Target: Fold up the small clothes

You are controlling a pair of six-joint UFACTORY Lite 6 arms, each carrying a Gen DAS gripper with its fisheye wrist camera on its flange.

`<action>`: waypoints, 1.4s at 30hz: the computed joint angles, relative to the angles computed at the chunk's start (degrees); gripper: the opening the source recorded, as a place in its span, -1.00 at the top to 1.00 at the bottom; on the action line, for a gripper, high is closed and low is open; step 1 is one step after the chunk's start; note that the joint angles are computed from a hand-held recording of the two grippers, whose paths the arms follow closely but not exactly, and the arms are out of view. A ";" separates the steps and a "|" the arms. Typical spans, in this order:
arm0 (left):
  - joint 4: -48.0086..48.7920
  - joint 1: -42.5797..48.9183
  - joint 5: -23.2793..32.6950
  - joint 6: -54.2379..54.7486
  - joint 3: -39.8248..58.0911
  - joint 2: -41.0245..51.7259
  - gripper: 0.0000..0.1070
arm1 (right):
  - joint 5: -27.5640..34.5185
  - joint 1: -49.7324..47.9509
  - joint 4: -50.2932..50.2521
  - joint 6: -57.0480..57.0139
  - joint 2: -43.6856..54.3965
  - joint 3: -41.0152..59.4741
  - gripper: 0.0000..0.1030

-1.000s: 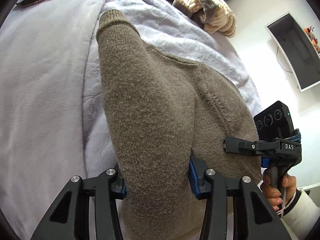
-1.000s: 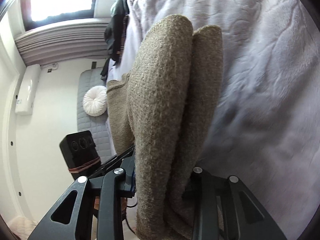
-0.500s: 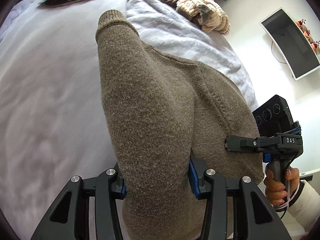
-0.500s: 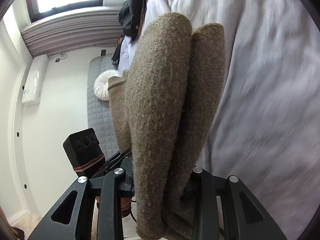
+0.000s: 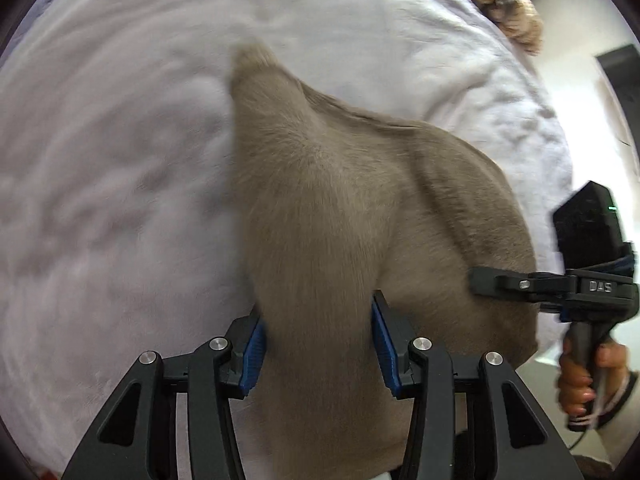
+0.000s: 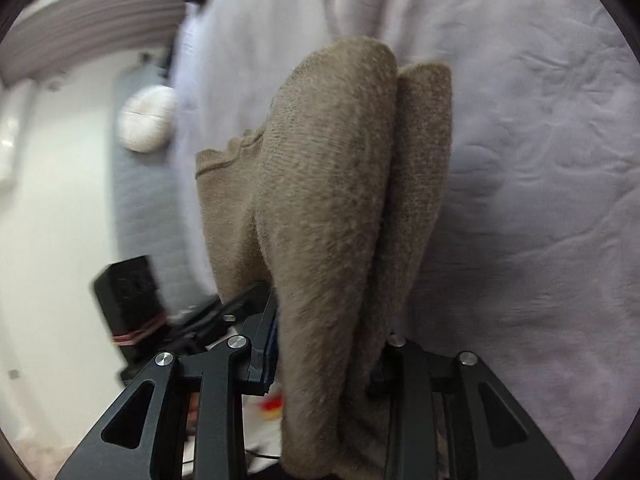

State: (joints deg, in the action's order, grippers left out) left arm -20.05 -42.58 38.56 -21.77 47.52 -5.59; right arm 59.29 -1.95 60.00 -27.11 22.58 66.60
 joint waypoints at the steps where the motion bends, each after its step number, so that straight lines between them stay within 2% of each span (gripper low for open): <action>1: 1.20 0.05 -0.01 -1.76 -1.32 -2.15 -0.03 | -0.74 0.06 -2.41 1.98 -0.47 0.94 0.23; 3: 4.86 0.30 0.88 -5.63 -2.60 -5.28 -0.09 | -1.94 -0.16 -8.95 6.64 -1.82 3.22 0.10; 6: 9.57 1.16 3.20 -9.45 -3.66 -9.35 -0.09 | -3.61 -0.65 -20.85 14.27 -4.40 4.81 0.07; 10: 15.17 2.67 6.48 -11.64 -1.76 -11.93 -0.06 | -2.12 -5.73 -15.65 10.83 -9.22 0.11 0.16; 11: 14.84 3.02 6.59 -11.05 -0.85 -12.09 0.08 | -1.96 -5.70 -14.72 10.93 -9.58 0.38 0.17; 12: 14.64 2.82 6.13 -10.82 0.46 -11.03 0.10 | -2.51 -5.13 -14.57 11.20 -10.47 0.18 0.20; 14: 14.94 1.79 5.57 -10.86 2.90 -9.37 0.10 | -4.50 -1.77 -15.30 12.28 -11.41 1.42 0.52; 16: 15.41 0.13 4.68 -11.45 5.00 -6.66 0.10 | -6.84 3.38 -16.50 13.77 -14.96 -0.95 0.70; 19: 15.94 -1.96 4.02 -11.99 6.37 -2.47 0.10 | -7.18 7.66 -21.09 12.13 -16.05 -2.38 0.74; 21: 18.63 -4.36 3.55 -15.06 6.73 1.86 0.10 | -9.77 11.95 -30.07 15.86 -16.20 -4.52 0.74; 23: 15.93 -4.04 1.30 -13.55 4.16 2.41 0.09 | -12.61 14.56 -39.66 20.25 -13.13 -5.44 0.89; 25: 12.59 -2.76 0.23 -12.14 2.66 1.27 0.09 | -12.38 13.09 -40.04 21.43 -13.26 -7.69 0.88; 27: 14.01 -3.06 0.85 -13.31 2.82 0.53 0.09 | -10.56 8.37 -33.72 17.21 -17.65 -11.21 0.85; 28: 14.48 -3.33 1.15 -13.44 2.85 0.30 0.09 | -9.45 6.73 -31.54 15.46 -19.10 -12.26 0.77; 31: 14.18 -3.66 1.80 -12.95 2.49 -0.54 0.09 | -3.78 1.17 -24.75 8.98 -23.78 -16.26 0.75; 33: 14.30 -3.81 2.49 -13.27 2.10 -1.66 0.09 | -0.62 0.07 -22.26 6.53 -25.71 -17.78 0.67; 34: 14.50 -3.99 3.00 -13.58 2.05 -2.23 0.09 | 0.36 0.85 -21.11 5.60 -26.48 -18.83 0.54; 35: 14.80 -4.27 3.46 -14.01 1.88 -2.85 0.09 | 0.40 2.26 -20.90 5.55 -26.94 -19.68 0.28; 36: 15.16 -4.56 4.01 -14.38 1.87 -3.35 0.09 | -0.71 4.96 -21.67 6.49 -27.19 -20.44 0.14; 37: 15.44 -4.80 4.51 -14.65 1.68 -3.99 0.09 | -1.94 7.48 -22.88 7.62 -27.37 -20.92 0.04; 38: 15.73 -5.10 5.02 -14.98 1.32 -4.74 0.09 | -3.90 10.78 -25.27 10.10 -27.45 -21.22 0.05; 39: 15.94 -5.40 5.51 -15.23 0.85 -5.52 0.09 | -5.38 12.34 -27.24 12.31 -27.52 -21.49 0.10; 41: 15.83 -5.94 6.09 -15.52 -0.54 -7.05 0.09 | -8.19 13.21 -28.58 15.44 -28.48 -23.60 0.77; 42: 15.40 -5.99 5.98 -15.29 -0.97 -7.27 0.09 | -9.88 13.59 -27.35 15.91 -26.98 -23.48 0.76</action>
